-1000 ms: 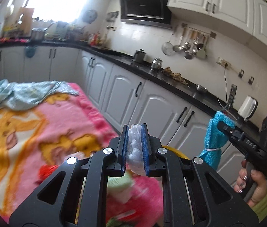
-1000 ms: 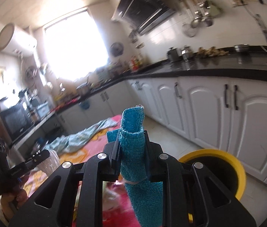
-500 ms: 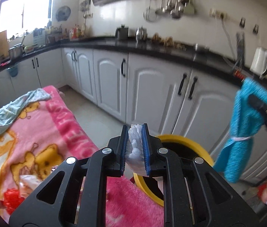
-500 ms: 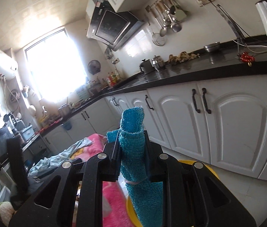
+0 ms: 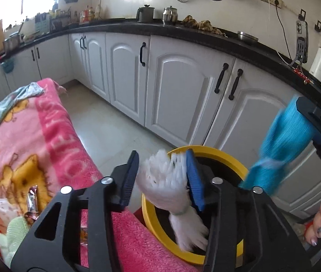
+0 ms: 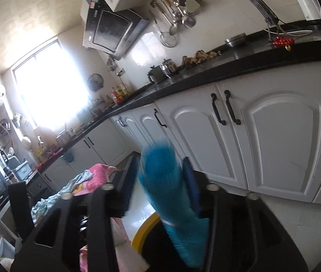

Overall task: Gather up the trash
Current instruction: 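Carry both items over the yellow-rimmed bin and open both tools to drop them, then move both open tools back over the trash pile on the table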

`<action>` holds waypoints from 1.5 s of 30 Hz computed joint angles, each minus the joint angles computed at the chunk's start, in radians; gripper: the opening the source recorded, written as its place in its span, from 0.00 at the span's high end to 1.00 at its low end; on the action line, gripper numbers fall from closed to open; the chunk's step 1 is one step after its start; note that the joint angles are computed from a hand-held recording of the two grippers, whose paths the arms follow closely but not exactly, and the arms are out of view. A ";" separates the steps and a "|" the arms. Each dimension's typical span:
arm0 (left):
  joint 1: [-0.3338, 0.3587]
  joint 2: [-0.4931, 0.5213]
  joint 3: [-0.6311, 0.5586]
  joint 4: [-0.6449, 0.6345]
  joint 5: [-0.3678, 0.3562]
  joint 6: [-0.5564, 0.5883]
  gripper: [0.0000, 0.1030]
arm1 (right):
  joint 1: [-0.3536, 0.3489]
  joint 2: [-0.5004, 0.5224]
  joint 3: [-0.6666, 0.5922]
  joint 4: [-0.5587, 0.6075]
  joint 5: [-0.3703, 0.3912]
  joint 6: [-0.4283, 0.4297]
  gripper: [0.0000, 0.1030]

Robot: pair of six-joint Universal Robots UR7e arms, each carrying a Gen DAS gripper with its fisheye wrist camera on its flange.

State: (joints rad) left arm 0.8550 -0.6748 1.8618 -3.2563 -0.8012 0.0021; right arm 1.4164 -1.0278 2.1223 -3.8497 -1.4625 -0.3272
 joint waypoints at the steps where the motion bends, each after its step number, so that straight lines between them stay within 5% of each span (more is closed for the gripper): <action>1: 0.002 -0.003 -0.001 0.007 -0.009 -0.006 0.62 | 0.000 0.003 0.002 -0.008 -0.001 -0.004 0.51; 16: -0.015 -0.175 0.142 -0.021 -0.101 -0.145 0.12 | 0.054 -0.027 0.133 -0.156 -0.106 -0.056 0.23; 30: -0.067 -0.397 0.342 -0.141 -0.067 -0.157 0.11 | 0.177 -0.025 0.222 -0.203 -0.177 -0.139 0.13; 45: -0.046 -0.646 0.508 -0.191 0.074 -0.151 0.11 | 0.328 0.080 0.264 -0.073 -0.202 -0.240 0.11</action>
State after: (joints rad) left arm 0.8094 -1.3210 2.3697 -3.4471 -0.7272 -0.1487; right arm 1.7444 -0.9477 2.3864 -3.9222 -1.6650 -0.5672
